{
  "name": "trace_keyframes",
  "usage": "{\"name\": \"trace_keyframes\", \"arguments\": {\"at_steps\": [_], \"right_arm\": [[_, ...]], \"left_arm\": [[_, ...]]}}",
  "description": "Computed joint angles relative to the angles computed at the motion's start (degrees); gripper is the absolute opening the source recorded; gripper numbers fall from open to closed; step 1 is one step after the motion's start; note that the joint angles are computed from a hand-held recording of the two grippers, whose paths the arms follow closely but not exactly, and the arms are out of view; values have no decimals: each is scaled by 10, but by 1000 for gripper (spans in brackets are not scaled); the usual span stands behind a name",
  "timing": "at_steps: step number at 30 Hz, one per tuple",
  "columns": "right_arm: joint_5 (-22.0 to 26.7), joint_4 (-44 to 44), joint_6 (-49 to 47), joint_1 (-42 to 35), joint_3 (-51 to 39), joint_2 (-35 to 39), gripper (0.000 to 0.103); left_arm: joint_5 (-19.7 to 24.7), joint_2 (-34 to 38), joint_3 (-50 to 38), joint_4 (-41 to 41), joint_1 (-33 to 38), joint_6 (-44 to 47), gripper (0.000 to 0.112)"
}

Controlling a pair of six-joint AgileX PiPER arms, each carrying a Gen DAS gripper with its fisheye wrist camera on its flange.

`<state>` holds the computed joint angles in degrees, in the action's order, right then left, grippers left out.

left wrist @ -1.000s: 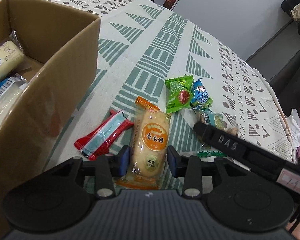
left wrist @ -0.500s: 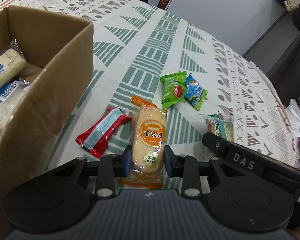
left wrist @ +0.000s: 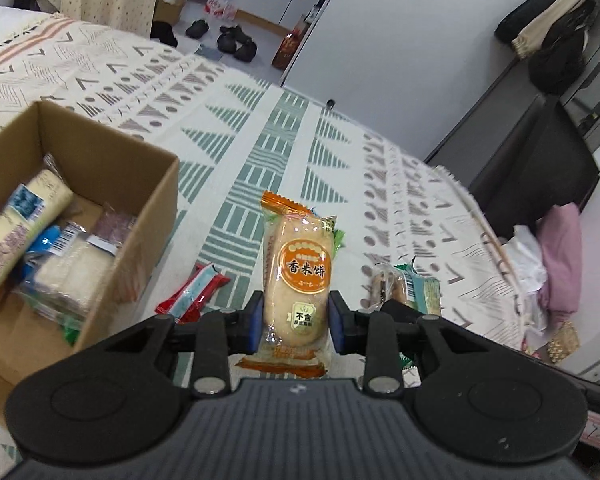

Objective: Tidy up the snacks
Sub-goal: 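Carry both snacks over the box and open both grippers to drop them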

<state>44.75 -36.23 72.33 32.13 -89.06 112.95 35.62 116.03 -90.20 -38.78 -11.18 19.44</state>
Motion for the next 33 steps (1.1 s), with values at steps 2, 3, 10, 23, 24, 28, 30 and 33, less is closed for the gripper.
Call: {"name": "trace_keyframes", "arguments": {"at_steps": [2,3,10,23,24,28,30,33], "right_arm": [[17,-12,16,14,-6,-6,47],[26,-18,25,21,-9,-10,47],[90,-51,65,69,-43,-22,47],[176,-72,106,133,-140,5,47],[183,-74,105,138,-153,10,47],[211,-77,91,156,-212,37,47],[221,-75,79,162,-243,53,47],[235,-73,62,169,-291,78,47]], "left_arm": [[4,-15,13,-19,11,18,32],[5,-25,21,-28,17,27,32],[30,-73,46,-68,61,66,32],[100,-112,41,-114,156,113,32],[103,-114,40,-117,163,117,32],[112,-121,43,-128,187,133,32],[118,-122,43,-131,198,136,32],[124,-120,36,-131,212,131,32]]}}
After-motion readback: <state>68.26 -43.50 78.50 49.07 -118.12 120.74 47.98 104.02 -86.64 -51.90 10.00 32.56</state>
